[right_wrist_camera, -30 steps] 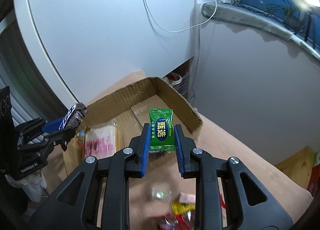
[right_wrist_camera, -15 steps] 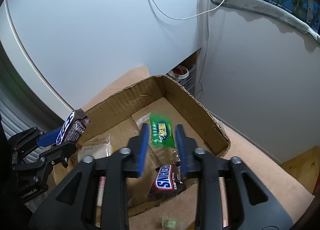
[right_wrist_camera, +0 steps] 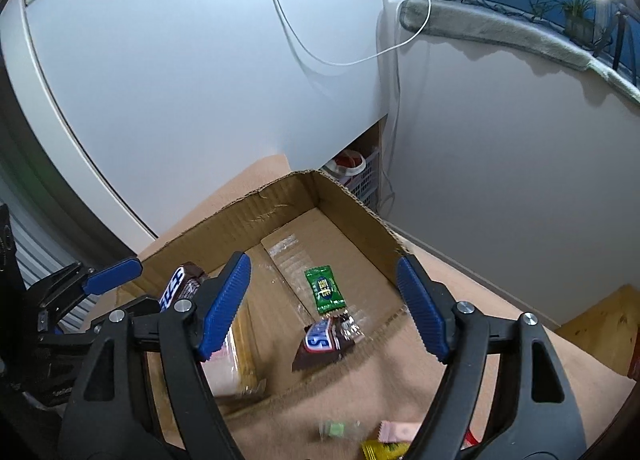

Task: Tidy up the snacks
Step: 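Open both tools over the box and move them back to the table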

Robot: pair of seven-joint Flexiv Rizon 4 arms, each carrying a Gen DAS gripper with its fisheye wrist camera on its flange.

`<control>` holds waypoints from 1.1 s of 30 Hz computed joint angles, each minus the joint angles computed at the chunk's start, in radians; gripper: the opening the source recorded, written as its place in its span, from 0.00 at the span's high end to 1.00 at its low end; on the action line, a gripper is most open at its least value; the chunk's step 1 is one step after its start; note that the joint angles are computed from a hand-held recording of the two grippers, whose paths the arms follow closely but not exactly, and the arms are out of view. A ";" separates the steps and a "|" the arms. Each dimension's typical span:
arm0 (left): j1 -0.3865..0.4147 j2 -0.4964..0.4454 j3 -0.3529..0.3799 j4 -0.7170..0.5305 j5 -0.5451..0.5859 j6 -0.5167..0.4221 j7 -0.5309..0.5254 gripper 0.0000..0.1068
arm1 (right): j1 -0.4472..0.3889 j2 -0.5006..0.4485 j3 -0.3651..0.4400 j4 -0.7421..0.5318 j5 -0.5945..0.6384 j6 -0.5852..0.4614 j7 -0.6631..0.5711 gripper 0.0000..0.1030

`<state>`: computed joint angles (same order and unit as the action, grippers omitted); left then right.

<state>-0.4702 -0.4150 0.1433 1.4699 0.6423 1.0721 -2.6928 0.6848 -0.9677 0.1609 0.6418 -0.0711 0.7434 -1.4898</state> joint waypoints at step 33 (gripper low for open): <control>-0.097 -0.082 -0.061 -0.092 -0.086 0.068 0.071 0.56 | -0.206 0.562 -0.007 0.972 -0.181 0.447 0.208 0.23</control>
